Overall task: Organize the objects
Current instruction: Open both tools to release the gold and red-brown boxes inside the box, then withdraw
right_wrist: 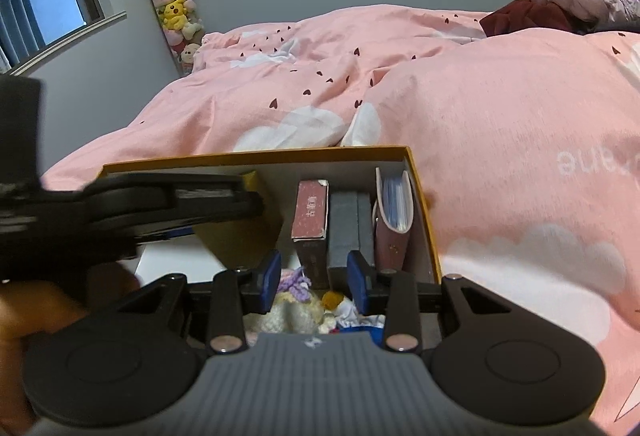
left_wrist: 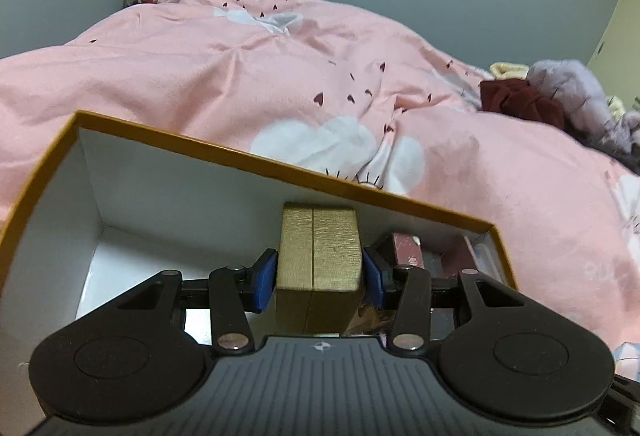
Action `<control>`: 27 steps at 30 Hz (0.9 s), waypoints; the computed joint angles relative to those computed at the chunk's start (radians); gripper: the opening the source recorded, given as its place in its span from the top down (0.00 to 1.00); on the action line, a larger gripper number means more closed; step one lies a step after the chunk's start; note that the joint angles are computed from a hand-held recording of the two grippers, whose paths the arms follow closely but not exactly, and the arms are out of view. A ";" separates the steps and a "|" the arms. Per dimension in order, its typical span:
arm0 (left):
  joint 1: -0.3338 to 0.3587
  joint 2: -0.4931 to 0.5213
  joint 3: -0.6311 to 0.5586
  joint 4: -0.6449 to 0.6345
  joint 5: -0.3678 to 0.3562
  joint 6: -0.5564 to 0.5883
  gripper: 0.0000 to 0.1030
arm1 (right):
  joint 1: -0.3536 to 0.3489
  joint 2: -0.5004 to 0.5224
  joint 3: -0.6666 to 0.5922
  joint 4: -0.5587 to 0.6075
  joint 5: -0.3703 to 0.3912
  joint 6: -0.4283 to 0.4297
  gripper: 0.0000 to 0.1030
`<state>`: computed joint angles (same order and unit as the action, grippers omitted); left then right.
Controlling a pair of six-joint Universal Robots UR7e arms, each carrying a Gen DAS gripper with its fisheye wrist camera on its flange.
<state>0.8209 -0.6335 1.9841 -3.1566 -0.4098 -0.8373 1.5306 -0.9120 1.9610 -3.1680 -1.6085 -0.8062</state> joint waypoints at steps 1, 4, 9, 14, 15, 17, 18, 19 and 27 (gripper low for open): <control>0.005 0.001 -0.011 0.026 -0.006 -0.010 0.50 | 0.000 0.000 -0.001 0.003 0.000 0.003 0.62; 0.022 -0.003 -0.024 0.036 -0.057 -0.026 0.50 | -0.003 -0.001 -0.001 0.004 0.000 0.010 0.62; 0.039 -0.008 -0.038 0.083 -0.103 -0.020 0.50 | -0.007 0.002 -0.014 0.015 -0.008 0.027 0.62; 0.047 -0.010 -0.025 0.019 -0.144 -0.001 0.48 | -0.009 0.010 -0.023 0.026 -0.021 0.035 0.62; 0.046 -0.011 -0.020 -0.005 -0.151 0.011 0.48 | -0.009 0.010 -0.023 0.027 -0.023 0.037 0.62; 0.049 -0.021 -0.016 -0.004 -0.168 0.005 0.49 | -0.008 0.010 -0.022 0.027 -0.027 0.037 0.62; 0.050 -0.028 -0.010 -0.009 -0.181 0.000 0.49 | -0.007 0.010 -0.021 0.028 -0.029 0.036 0.62; 0.052 -0.035 -0.004 -0.014 -0.197 -0.006 0.48 | -0.008 0.010 -0.020 0.027 -0.030 0.035 0.62; -0.014 -0.085 0.065 0.011 -0.150 -0.033 0.48 | 0.000 -0.029 0.011 0.031 -0.021 0.026 0.62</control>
